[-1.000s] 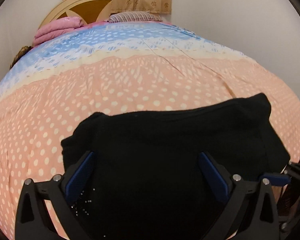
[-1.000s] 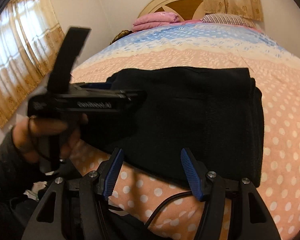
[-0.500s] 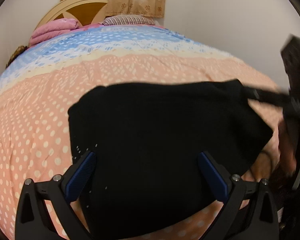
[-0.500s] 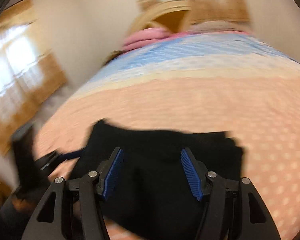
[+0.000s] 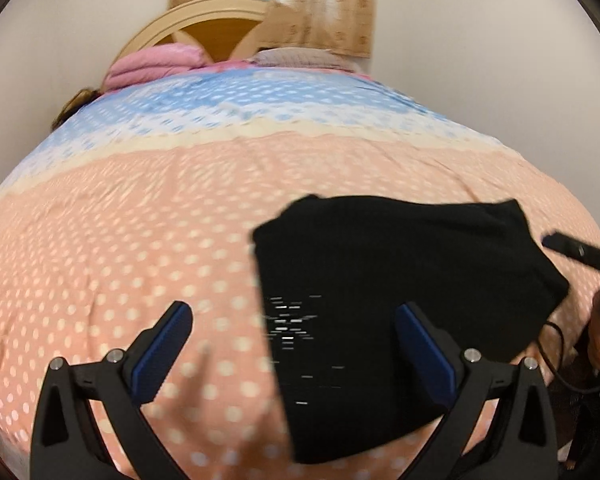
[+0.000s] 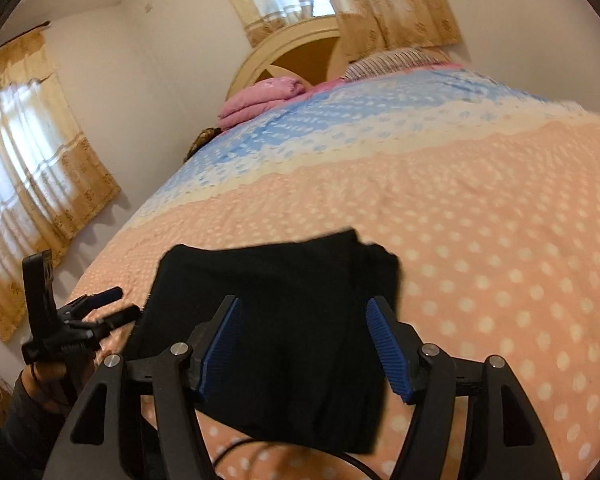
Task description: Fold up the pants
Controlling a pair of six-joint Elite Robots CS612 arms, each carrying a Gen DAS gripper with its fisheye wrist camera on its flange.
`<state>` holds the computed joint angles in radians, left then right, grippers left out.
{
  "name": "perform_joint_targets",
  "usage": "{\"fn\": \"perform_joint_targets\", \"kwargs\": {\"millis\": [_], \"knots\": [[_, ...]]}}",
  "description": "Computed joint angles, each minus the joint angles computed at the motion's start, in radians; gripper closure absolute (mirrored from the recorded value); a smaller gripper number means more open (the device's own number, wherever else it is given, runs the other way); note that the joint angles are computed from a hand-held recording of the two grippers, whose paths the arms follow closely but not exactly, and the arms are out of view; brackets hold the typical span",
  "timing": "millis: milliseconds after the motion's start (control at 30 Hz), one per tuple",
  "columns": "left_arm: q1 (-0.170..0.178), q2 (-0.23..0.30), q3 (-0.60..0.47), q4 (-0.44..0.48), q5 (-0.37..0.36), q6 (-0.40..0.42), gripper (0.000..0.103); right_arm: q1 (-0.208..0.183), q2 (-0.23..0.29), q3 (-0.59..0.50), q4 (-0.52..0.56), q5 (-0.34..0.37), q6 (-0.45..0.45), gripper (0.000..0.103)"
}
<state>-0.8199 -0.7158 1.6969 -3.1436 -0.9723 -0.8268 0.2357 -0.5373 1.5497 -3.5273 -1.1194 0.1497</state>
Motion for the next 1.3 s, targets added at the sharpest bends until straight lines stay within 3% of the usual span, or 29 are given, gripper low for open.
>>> {"fn": "perform_joint_targets", "kwargs": {"millis": [233, 600, 667, 733, 867, 1133, 1300], "knots": [[0.027, 0.027, -0.001, -0.018, -0.045, -0.052, 0.000, -0.005, 0.020, -0.024, 0.064, 0.007, 0.018, 0.036], [0.038, 0.050, -0.024, -0.075, -0.087, -0.058, 0.000, 0.005, 0.036, -0.030, 0.022, 0.017, 0.023, 0.035], [0.038, 0.050, -0.022, -0.096, -0.096, -0.043, 0.008, 0.004, 0.036, -0.030, 0.022, 0.019, 0.033, 0.037], [0.039, 0.050, -0.017, -0.122, -0.108, -0.034, 0.017, -0.001, 0.038, -0.030, 0.012, 0.032, 0.051, 0.047], [0.035, 0.051, -0.015, -0.153, -0.115, -0.005, 0.031, -0.018, 0.046, -0.036, 0.006, 0.088, 0.111, 0.055], [0.051, 0.067, -0.027, -0.204, -0.167, -0.005, 0.032, -0.022, 0.048, -0.036, -0.002, 0.087, 0.139, 0.055], [0.061, 0.081, -0.023, -0.288, -0.225, -0.003, 0.042, -0.019, 0.049, -0.040, 0.011, 0.078, 0.131, 0.055]]}}
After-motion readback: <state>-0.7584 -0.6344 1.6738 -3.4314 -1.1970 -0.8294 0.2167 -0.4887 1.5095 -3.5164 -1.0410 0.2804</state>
